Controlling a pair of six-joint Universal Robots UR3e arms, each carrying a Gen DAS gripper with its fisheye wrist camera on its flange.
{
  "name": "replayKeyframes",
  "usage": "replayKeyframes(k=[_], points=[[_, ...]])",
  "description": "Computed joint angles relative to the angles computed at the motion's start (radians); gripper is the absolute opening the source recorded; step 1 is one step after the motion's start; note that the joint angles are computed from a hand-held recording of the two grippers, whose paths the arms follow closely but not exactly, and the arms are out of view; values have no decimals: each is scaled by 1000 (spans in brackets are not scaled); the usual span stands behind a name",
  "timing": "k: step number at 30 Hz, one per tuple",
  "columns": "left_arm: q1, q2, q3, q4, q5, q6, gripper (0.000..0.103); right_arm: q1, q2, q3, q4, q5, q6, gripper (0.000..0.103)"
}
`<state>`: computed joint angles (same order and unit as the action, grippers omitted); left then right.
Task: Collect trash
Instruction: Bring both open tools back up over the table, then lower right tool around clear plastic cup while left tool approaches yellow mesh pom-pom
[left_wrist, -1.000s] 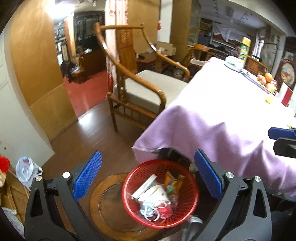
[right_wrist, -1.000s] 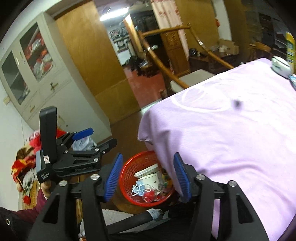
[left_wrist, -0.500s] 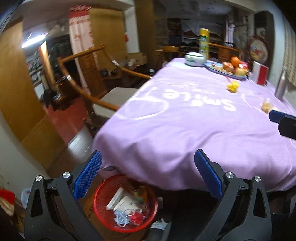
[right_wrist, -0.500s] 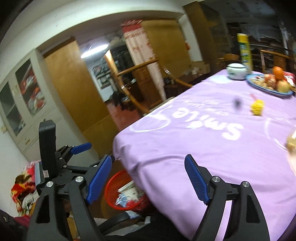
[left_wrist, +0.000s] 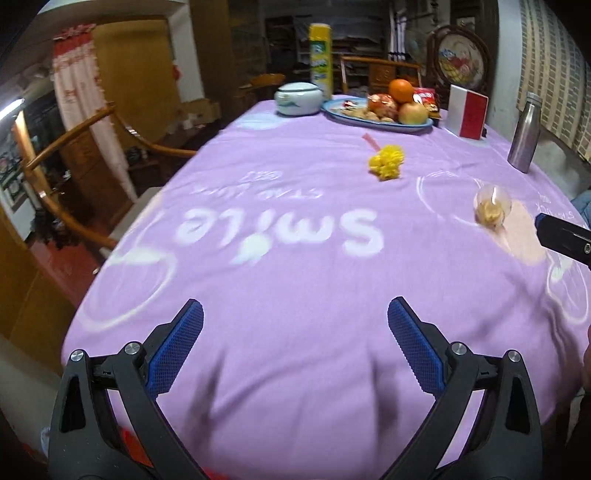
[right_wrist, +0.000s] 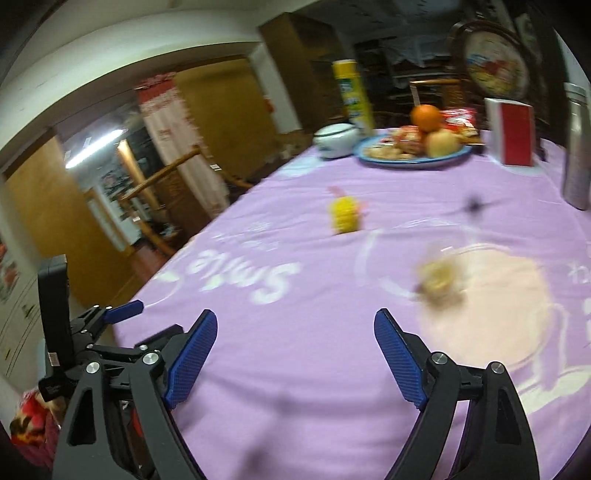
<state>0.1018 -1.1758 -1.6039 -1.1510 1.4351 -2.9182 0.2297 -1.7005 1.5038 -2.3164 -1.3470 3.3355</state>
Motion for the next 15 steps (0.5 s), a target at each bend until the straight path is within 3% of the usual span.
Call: replayKeyframes(k=[8, 11, 15], points=[[-187, -463, 427, -5, 105, -63, 96, -181, 103, -112, 63, 21, -38, 89], [-214, -652, 688, -86, 115, -75, 96, -210, 120, -104, 44, 8, -36, 89], [-233, -918, 1104, -243, 77, -99, 96, -270, 107, -76, 76, 77, -14, 89]])
